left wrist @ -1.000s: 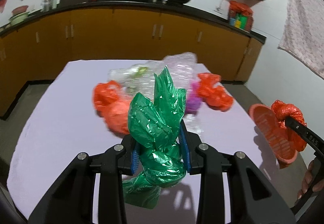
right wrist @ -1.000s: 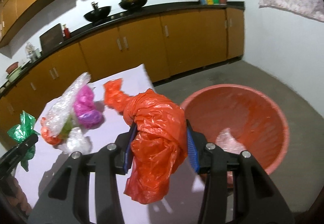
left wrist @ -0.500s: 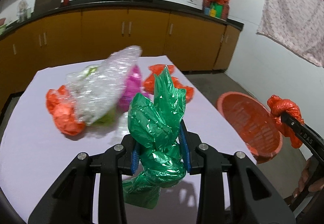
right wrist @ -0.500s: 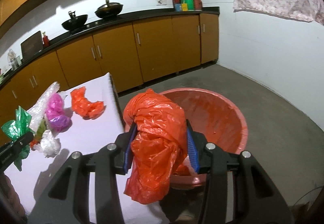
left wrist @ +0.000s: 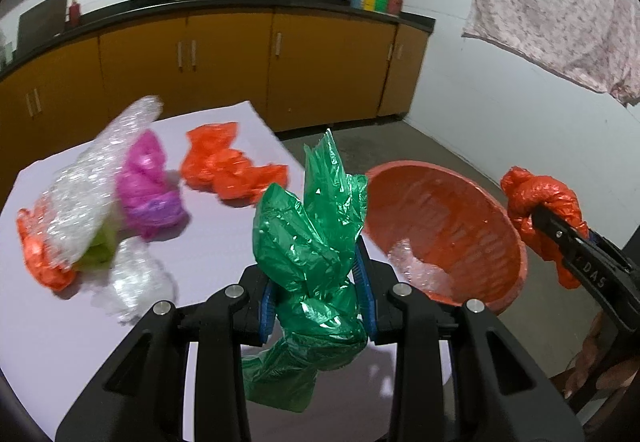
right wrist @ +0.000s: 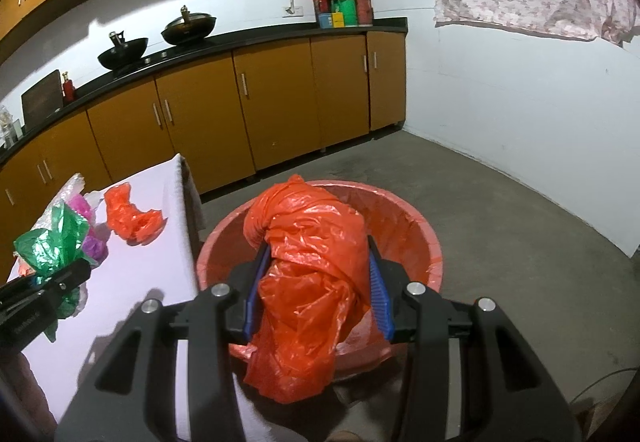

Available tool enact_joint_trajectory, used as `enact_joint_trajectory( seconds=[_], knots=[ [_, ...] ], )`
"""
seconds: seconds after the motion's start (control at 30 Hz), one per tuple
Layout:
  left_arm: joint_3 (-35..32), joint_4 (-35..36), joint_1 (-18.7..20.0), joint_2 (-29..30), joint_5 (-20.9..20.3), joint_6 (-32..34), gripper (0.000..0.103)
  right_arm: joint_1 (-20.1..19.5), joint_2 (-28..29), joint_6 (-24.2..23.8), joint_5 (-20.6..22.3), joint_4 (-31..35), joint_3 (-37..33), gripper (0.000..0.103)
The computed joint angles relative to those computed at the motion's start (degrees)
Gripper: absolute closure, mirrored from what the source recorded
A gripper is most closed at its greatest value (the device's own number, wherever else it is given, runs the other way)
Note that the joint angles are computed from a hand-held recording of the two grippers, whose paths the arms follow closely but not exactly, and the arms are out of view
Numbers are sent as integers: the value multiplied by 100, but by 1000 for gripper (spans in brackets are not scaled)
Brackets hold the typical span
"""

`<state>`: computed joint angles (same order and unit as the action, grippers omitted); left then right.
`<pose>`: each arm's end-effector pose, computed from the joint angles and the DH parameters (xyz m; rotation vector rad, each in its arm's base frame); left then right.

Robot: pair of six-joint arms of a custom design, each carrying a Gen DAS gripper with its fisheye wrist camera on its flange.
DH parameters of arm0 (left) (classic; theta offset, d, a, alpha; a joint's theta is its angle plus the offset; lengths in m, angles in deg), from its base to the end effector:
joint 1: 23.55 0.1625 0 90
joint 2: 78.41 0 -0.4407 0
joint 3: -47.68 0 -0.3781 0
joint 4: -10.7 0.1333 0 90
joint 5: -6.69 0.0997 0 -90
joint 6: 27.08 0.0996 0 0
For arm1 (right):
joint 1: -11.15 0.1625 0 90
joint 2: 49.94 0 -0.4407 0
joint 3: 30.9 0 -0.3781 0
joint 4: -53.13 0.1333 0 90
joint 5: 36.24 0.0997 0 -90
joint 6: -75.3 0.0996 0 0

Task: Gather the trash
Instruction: 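Carry both bags over the wastebasket and open both grippers to drop them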

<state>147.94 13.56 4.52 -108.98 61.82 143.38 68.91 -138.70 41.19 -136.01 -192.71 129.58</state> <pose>-0.2988 -0.3749 -0.0758 1.0752 2.4805 -0.8317 -0.0274 -0.2617 0.3332 -0.1128 -1.8578 1.3147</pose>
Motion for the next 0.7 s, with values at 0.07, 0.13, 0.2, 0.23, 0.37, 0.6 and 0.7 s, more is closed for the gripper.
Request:
enact_joint_trajectory(
  seconds=[0.07, 0.13, 0.2, 0.23, 0.37, 0.6, 0.7],
  knots=[
    [-100, 44, -5, 71, 80, 6, 69, -113, -87, 24, 95, 72, -16, 60],
    [-222, 92, -24, 171, 158, 25, 69, -192, -136, 49, 164, 107, -22, 60],
    [-335, 141, -26, 249, 220, 62, 69, -289, -219, 86, 256, 183, -33, 60],
    [-390, 159, -31, 288, 265, 89, 69, -333, -259, 107, 299, 228, -46, 60],
    [-582, 223, -55, 432, 399, 189, 69, -445, -335, 160, 408, 296, -66, 60],
    [-907, 359, -19, 667, 645, 274, 69, -564, -374, 253, 518, 398, -146, 60],
    [-1083, 448, -14, 794, 724, 331, 69, -610, -447, 312, 568, 545, -222, 60]
  ],
)
